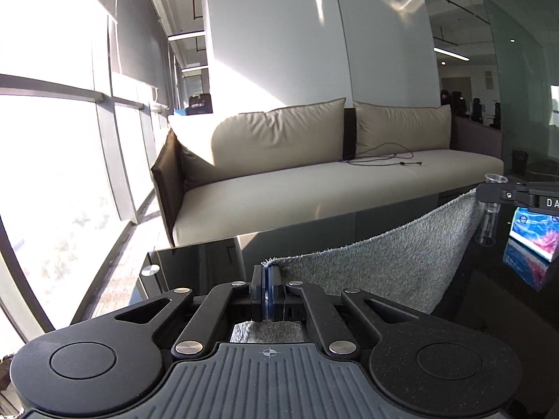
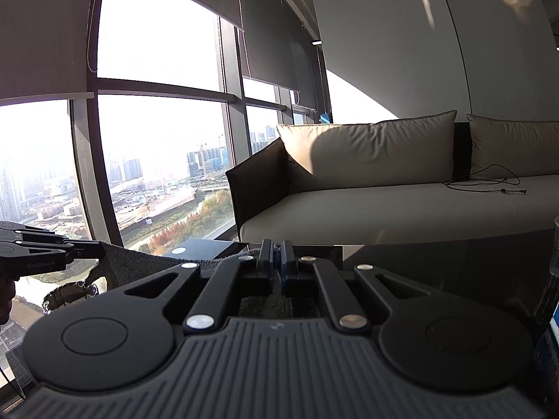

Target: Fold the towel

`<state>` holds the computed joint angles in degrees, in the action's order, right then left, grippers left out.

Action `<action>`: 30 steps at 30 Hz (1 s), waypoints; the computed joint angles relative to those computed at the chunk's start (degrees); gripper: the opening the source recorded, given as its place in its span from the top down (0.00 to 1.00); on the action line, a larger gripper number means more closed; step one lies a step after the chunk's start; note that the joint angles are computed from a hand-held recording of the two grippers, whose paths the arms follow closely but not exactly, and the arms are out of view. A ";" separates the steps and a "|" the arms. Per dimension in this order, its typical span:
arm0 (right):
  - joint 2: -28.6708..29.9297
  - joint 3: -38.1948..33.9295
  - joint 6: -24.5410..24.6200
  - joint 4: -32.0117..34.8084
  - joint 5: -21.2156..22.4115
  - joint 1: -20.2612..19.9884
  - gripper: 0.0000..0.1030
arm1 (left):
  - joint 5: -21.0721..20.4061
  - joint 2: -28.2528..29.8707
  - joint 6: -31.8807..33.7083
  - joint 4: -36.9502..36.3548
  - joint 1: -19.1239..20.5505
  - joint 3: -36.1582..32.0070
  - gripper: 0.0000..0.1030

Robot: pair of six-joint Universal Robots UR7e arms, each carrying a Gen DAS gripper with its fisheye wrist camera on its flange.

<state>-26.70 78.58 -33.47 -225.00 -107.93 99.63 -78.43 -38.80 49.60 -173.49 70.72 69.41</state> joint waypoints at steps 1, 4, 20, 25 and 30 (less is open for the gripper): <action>-0.04 0.09 -0.03 -0.49 0.20 0.05 0.97 | 0.30 -0.22 -0.38 -0.41 -0.21 0.28 0.99; -0.24 0.42 -0.09 -1.19 0.76 0.17 0.97 | 1.25 -0.70 -0.75 -2.36 -0.83 1.18 0.99; -3.17 4.77 -1.06 -4.42 0.15 4.28 0.97 | 2.98 -6.89 -1.60 -8.94 -4.30 9.77 0.99; -4.32 6.65 -0.54 -5.67 -0.71 5.74 0.97 | 3.45 -9.28 -2.16 -9.98 -5.27 12.43 0.99; -5.65 8.29 -0.51 -6.27 -1.85 7.53 0.97 | 3.83 -11.66 -2.18 -10.98 -6.47 14.90 0.99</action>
